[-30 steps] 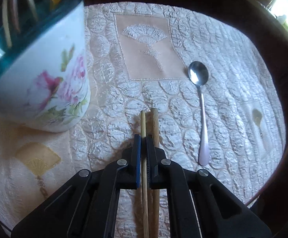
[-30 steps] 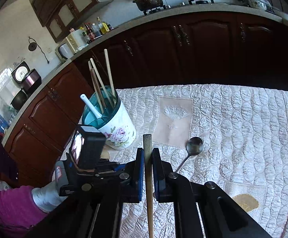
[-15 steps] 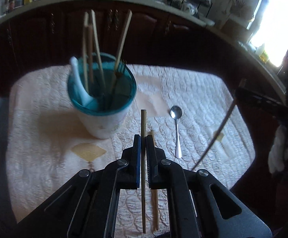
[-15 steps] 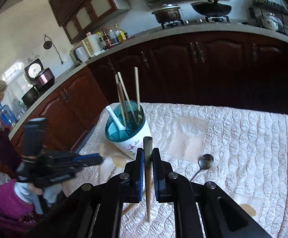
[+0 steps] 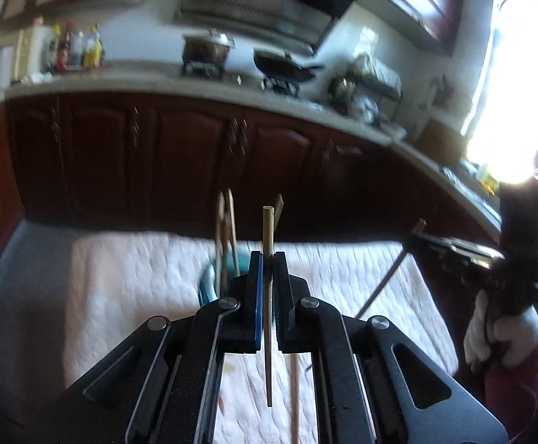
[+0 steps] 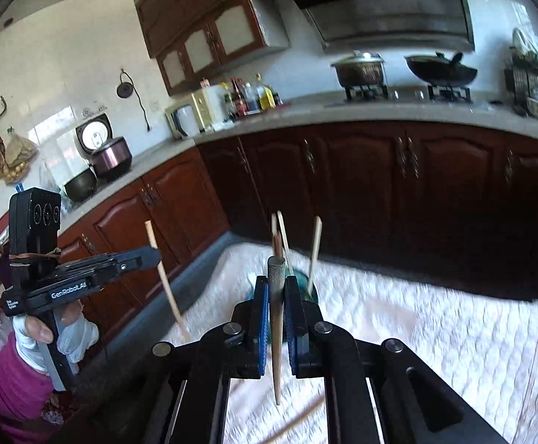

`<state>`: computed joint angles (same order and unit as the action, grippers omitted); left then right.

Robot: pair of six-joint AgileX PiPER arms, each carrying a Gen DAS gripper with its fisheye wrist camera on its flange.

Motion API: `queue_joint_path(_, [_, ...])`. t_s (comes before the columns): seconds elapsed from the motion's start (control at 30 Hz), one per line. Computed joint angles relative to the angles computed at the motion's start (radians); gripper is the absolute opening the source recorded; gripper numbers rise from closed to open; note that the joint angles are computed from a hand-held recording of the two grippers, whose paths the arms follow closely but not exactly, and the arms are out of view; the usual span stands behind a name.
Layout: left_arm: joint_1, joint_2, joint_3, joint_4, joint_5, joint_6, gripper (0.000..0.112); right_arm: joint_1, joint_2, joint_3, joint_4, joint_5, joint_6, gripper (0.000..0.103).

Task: Organize utensils
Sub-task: 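Lower both chopsticks into the holder and open both tools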

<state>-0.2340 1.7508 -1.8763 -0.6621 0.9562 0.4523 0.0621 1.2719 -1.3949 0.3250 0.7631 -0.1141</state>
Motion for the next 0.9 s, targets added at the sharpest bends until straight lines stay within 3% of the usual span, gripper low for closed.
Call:
queue_joint_path(0.1, [-0.023,0.057,-0.103,0.070,-0.049,-0.071,0.004,0.029,0.062,-0.093,-0.055,0.008,0.036,0.008])
queue_joint_path(0.2, [-0.035,0.145,-0.241,0.127,-0.035,-0.147,0.004,0.043,0.118,-0.172,-0.089,0.017,0.056,0.008])
queue_joint_path(0.37, [-0.078,0.244,-0.360,0.285,-0.096,-0.252,0.004,0.051,0.215,-0.279,-0.163,0.002,0.103,0.008])
queue_joint_path(0.5, [-0.089,0.333,-0.448,0.337,-0.099,-0.313,0.004,0.048,0.279,-0.322,-0.188,-0.014,0.127,0.008])
queue_joint_path(0.7, [-0.122,0.346,-0.363,0.445,-0.202,-0.363,0.004,0.033,0.349,-0.317,-0.181,-0.031,0.115,0.008])
queue_joint_path(0.9, [-0.133,0.348,-0.295,0.439,-0.215,-0.350,0.004,0.006,0.407,-0.278,-0.103,-0.034,0.074,0.008])
